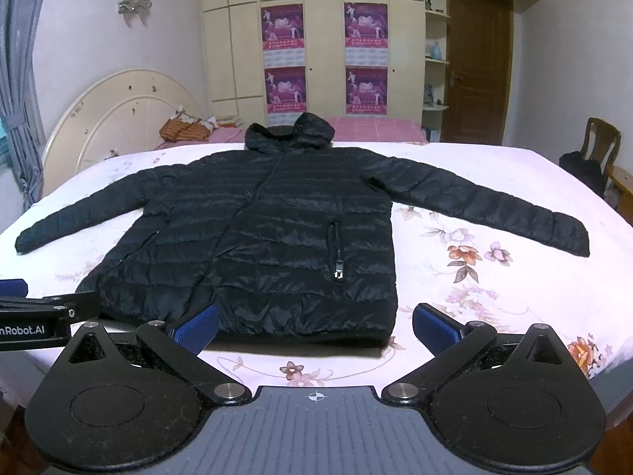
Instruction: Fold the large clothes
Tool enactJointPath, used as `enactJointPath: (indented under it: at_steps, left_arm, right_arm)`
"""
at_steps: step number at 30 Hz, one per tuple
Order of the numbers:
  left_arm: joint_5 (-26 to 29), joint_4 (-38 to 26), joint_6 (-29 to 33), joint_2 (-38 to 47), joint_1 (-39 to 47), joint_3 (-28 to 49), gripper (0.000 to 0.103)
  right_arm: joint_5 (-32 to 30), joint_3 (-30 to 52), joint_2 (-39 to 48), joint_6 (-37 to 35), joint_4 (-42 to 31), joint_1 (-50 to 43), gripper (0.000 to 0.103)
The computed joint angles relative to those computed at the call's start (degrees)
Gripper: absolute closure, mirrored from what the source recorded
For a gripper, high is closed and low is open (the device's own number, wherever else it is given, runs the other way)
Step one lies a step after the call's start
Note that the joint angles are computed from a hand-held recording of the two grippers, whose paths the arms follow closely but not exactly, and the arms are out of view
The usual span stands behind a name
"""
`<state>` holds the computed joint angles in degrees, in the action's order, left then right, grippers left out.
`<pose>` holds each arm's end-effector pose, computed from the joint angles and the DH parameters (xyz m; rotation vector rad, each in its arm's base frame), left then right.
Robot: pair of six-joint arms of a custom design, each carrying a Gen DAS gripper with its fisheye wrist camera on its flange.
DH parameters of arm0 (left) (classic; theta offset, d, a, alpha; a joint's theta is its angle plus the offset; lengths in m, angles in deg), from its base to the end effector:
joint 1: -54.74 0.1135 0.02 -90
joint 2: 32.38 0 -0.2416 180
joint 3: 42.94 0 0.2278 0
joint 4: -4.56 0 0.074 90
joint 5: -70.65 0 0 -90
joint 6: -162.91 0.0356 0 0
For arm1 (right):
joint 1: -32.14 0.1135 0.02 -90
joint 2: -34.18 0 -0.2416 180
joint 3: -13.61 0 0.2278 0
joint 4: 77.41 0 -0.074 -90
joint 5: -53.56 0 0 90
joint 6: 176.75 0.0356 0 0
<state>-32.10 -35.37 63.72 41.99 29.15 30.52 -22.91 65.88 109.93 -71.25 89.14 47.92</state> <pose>0.2423 -0.1073 0.2714 0.2081 2.2538 -0.0680 0.2489 0.0617 0.1916 0.1244 2.1915 0.0447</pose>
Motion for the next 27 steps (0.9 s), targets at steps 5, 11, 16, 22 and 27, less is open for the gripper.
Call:
enactJointPath:
  at_steps: [5,11,16,22,27]
  left_arm:
    - [0.6,0.2,0.3,-0.1,0.6,-0.2,0.000]
    - [1.9,0.9,0.6,0.1,1.5,-0.7,0.000]
    - [3.2,1.3,1.1,1.4,2.6,0.0,0.000]
    - [4.1,3.0,2.0,4.8,3.6,2.8,0.000]
    - [5.4,4.7,3.4,11.2,4.5,8.3,0.000]
  right_arm:
    - [0.2,0.2,0.2,0.1,-0.1,0.4,0.000]
    - [0.6,1.2,1.6,0.3,-0.2,1.0,0.000]
    - [0.1,1.5,2.5,0.6,0.6,0.7,0.000]
    - [-1.2,3.5,5.3,0.4,2.2,-1.6,0.000]
    - [-2.2,7.4,10.5,-0.3,3.6,-4.8,0.000]
